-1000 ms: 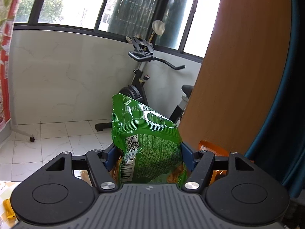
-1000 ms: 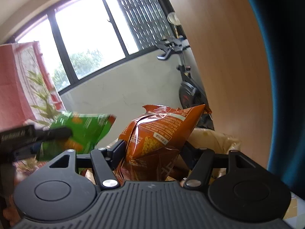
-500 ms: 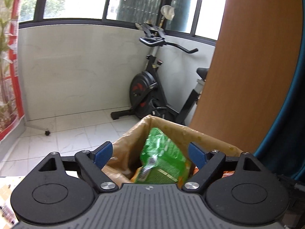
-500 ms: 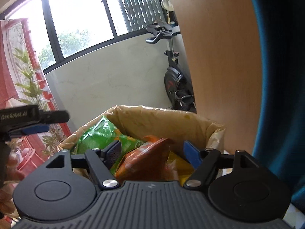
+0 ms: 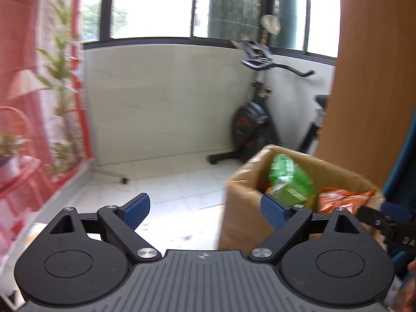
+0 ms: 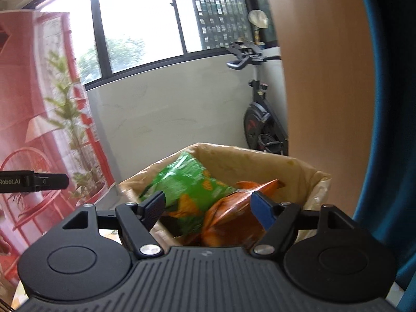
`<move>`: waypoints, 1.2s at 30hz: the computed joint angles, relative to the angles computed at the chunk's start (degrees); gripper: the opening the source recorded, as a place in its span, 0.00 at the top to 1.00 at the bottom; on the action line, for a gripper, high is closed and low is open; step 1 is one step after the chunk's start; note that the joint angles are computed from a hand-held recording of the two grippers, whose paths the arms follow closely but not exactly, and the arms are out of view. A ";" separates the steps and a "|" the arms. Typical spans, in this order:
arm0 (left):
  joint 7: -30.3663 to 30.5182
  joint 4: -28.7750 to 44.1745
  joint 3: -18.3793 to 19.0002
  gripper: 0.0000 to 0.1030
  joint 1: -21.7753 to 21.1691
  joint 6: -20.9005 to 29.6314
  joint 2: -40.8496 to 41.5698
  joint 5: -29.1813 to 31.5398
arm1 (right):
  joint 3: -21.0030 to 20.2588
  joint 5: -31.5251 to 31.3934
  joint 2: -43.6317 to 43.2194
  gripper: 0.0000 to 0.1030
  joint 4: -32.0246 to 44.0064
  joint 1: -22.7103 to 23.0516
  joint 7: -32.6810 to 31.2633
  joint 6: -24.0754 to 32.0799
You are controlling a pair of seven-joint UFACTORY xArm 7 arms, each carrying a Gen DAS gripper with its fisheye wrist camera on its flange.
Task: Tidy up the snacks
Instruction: 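Carry both bags over the box and open both tools to drop them, then move both tools back from the box toward the snack pile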
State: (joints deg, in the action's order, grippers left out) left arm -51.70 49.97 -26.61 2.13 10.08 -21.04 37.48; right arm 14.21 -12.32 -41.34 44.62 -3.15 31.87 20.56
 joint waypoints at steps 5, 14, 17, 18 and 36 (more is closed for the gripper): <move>1.18 -5.04 1.68 0.07 1.75 1.86 -6.96 0.71 | 1.30 0.15 0.38 0.22 -1.19 2.84 -0.49 -3.20; 8.56 -13.76 7.41 0.07 5.40 1.23 -15.24 -4.96 | 2.88 2.09 6.04 0.20 -1.70 8.10 -2.31 -8.20; 10.41 -15.72 7.12 0.07 8.81 0.95 -16.52 -5.68 | 3.53 1.97 9.22 0.20 -1.39 9.21 -2.61 -10.07; 10.79 -16.24 6.60 0.07 10.36 0.69 -16.68 -5.72 | 3.08 2.18 10.47 0.20 -1.40 10.25 -3.24 -11.02; 14.84 -19.78 2.03 0.08 25.18 -10.67 -5.00 -12.46 | -3.08 18.84 47.17 0.30 16.02 26.53 -36.95 -12.45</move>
